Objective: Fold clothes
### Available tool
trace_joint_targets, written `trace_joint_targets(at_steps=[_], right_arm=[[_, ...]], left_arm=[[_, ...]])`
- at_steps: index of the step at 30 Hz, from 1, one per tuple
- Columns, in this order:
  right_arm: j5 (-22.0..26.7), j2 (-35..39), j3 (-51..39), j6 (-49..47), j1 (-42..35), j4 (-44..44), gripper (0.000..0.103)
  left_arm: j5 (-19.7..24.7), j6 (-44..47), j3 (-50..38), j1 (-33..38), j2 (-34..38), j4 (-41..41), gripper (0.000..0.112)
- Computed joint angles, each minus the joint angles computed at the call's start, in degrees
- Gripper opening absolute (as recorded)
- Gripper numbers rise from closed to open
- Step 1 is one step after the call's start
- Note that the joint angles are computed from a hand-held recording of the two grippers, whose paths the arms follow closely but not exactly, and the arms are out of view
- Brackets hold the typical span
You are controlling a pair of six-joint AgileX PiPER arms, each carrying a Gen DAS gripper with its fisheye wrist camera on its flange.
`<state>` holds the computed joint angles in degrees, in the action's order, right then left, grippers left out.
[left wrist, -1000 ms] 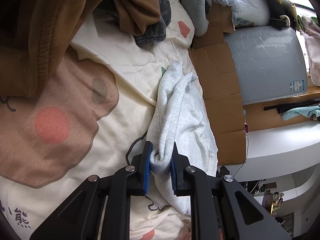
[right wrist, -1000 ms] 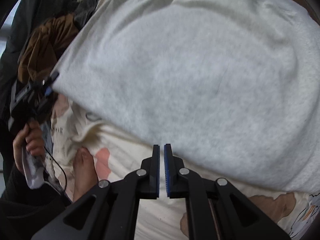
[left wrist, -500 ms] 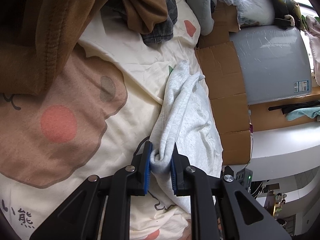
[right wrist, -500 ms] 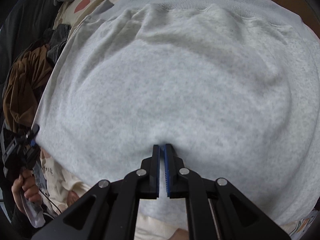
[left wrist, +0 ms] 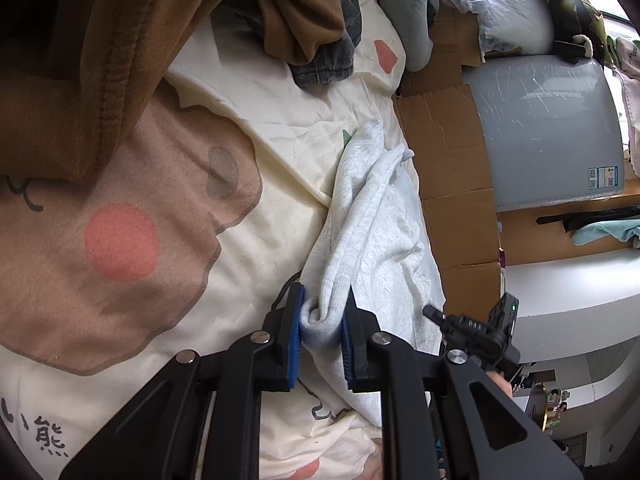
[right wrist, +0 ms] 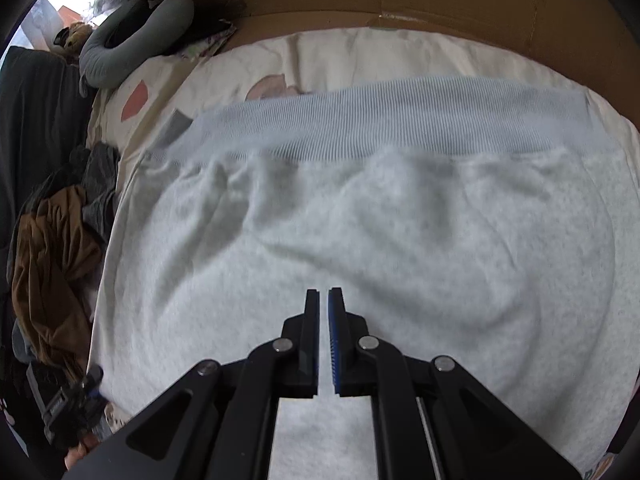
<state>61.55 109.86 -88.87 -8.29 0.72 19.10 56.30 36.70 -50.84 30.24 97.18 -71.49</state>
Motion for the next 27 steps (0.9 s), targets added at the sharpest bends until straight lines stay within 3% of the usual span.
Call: trace_joint_targets(at_steps=[6, 11, 23, 27], right_arm=[[0.8, 6.8, -6.9, 3.7, -0.7, -1.5, 0.004], [-0.1, 8.5, -6.3, 3.5, -0.2, -4.1, 0.003], [5.1, 12.5, -18.8, 5.4, -0.8, -4.9, 0.002], [4.9, 16.3, -22.0, 6.0, 0.2, -6.1, 0.002]], left_arm=[[0.5, 0.0, -0.5, 0.2, 0.4, 0.5, 0.015], [0.7, 0.2, -0.5, 0.4, 0.7, 0.7, 0.015], [0.7, 0.8, 0.9, 1.1, 1.7, -1.3, 0.015], [1.4, 0.7, 0.2, 1.4, 1.7, -0.2, 0.015]])
